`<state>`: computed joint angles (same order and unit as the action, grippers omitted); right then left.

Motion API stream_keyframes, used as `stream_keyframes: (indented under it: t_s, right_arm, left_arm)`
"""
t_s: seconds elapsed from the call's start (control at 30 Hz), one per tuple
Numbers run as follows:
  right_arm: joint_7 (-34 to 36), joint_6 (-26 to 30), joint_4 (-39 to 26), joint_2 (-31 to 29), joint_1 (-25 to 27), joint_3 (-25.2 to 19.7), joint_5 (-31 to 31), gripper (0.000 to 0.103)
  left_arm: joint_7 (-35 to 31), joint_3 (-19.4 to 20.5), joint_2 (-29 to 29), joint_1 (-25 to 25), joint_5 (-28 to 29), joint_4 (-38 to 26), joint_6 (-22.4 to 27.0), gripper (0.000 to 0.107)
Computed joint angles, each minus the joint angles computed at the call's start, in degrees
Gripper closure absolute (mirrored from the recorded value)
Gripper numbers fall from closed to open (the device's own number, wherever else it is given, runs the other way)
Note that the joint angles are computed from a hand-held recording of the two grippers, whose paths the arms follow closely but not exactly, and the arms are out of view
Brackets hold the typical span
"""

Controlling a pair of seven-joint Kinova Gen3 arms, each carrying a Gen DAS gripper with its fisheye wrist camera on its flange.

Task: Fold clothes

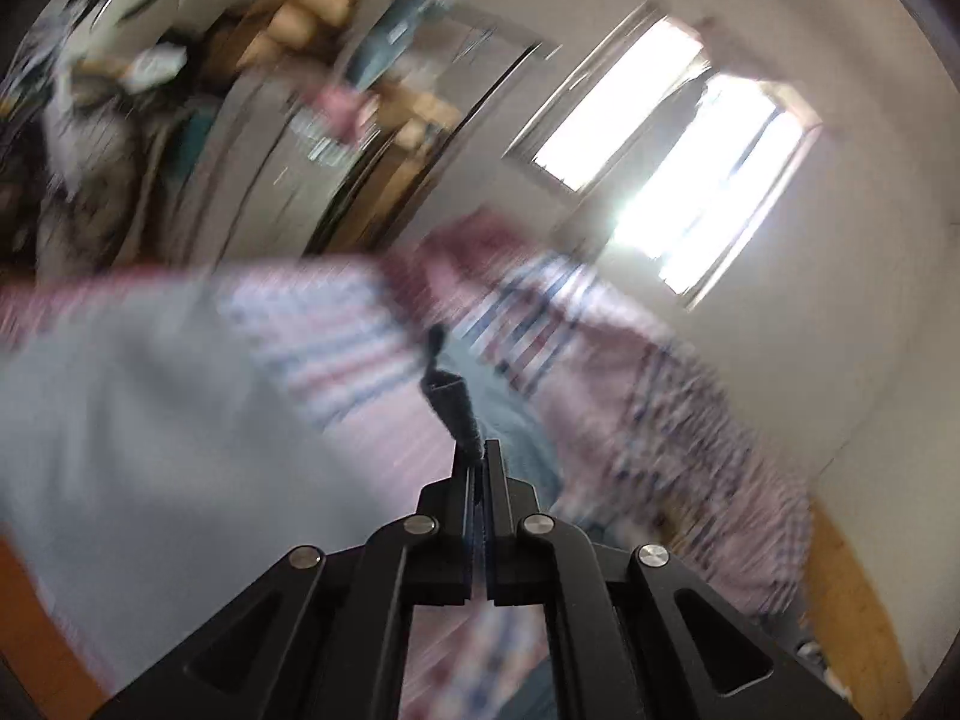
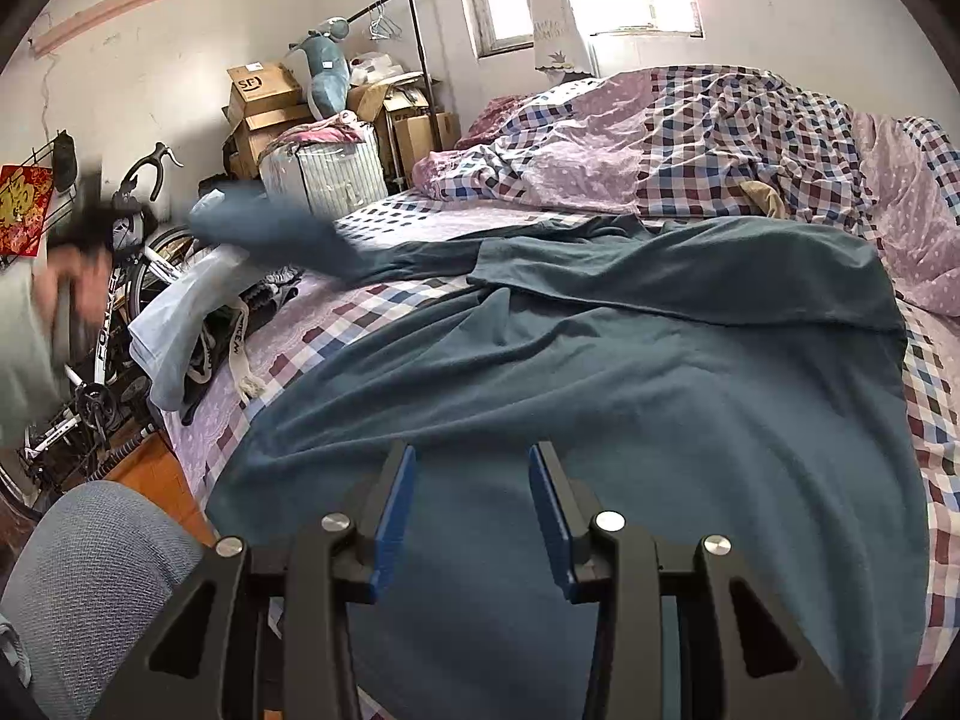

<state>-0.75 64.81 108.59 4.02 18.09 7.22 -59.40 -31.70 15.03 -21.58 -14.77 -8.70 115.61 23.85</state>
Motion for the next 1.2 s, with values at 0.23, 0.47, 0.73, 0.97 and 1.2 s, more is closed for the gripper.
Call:
stream_keyframes:
  t_s: [0.23,0.47,0.73,0.97,1.2]
  right_arm:
    - [-0.9,-0.8,0.2,0.3,-0.7,-0.4,1.2,0.061]
    - [-1.0,-0.9,0.5,0.3,-0.9,-0.6,1.6,0.061]
    - [-1.1,-1.9,0.8,0.2,-1.6,-1.0,2.2,0.061]
    - [-2.4,-1.5,-0.3,1.1,-1.0,-0.6,1.4,0.061]
    - [-7.7,0.1,-3.4,3.7,1.2,-0.6,0.4,0.061]
  left_arm:
    - [5.1,-0.1,-4.4,-1.3,4.2,14.8,-1.1,0.105]
    - [5.5,-1.7,-9.9,-2.1,4.8,15.3,1.9,0.069]
    - [-3.5,-12.0,1.0,8.1,10.9,2.3,5.5,0.040]
    - [-3.5,-6.1,12.6,6.4,-3.2,-13.8,19.6,0.040]
    - [-8.1,-9.6,18.0,11.7,-7.4,-17.5,23.3,0.041]
